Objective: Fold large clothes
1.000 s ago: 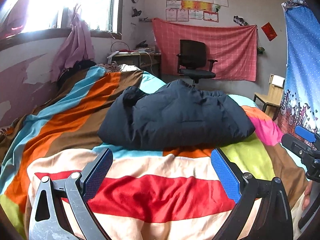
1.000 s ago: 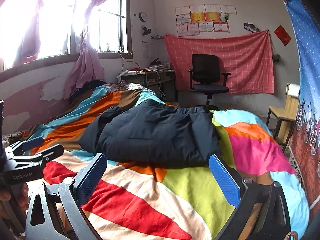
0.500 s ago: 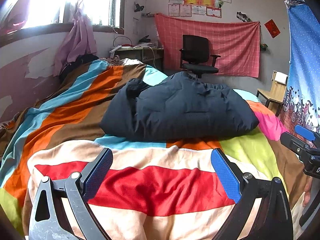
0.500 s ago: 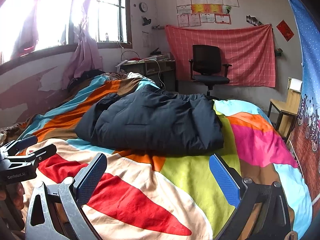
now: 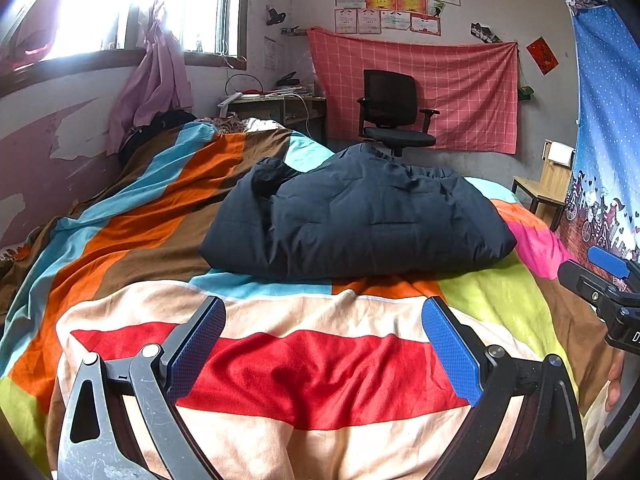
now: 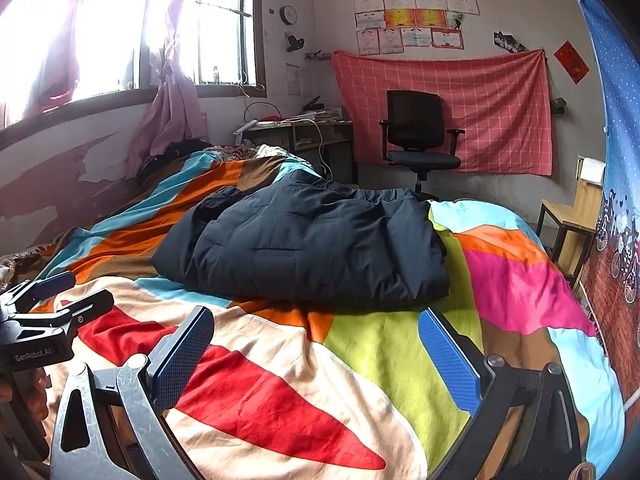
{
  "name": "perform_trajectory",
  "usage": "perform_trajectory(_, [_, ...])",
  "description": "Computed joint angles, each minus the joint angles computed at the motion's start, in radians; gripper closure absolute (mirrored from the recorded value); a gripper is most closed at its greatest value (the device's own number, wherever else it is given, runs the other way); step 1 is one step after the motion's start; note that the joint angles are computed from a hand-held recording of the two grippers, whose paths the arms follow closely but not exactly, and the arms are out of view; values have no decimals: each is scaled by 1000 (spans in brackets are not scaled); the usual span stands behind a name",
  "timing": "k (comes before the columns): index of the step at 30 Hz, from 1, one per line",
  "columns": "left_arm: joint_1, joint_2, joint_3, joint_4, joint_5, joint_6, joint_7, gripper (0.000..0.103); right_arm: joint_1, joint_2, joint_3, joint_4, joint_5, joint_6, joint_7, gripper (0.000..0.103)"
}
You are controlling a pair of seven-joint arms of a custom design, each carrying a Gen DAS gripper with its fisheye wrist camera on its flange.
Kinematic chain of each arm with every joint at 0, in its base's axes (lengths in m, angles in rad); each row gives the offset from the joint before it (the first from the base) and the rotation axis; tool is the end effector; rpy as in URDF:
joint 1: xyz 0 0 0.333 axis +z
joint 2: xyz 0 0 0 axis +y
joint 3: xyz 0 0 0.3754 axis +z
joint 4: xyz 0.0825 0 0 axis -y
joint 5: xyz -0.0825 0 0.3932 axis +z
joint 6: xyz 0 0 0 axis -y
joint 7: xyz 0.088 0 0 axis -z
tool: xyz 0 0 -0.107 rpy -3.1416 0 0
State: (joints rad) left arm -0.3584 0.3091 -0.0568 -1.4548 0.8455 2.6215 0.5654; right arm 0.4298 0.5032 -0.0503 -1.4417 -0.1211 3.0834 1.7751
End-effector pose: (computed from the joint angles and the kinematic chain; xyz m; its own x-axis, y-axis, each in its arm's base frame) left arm 0.6653 -0.3039 0.6605 0.0300 -0.9994 0.0188 -0.4954 -0.0313 -0.8681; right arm 0.7195 0.3095 0.5898 0.3373 -0.9401 -0.0486 -0.4086 -0.0997 -0.9072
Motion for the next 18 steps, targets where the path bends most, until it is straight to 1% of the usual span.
perform_trajectory(18, [4,-5,-3,-3,-19,4,19,7,-1,1,1,0,5,2,-5,0])
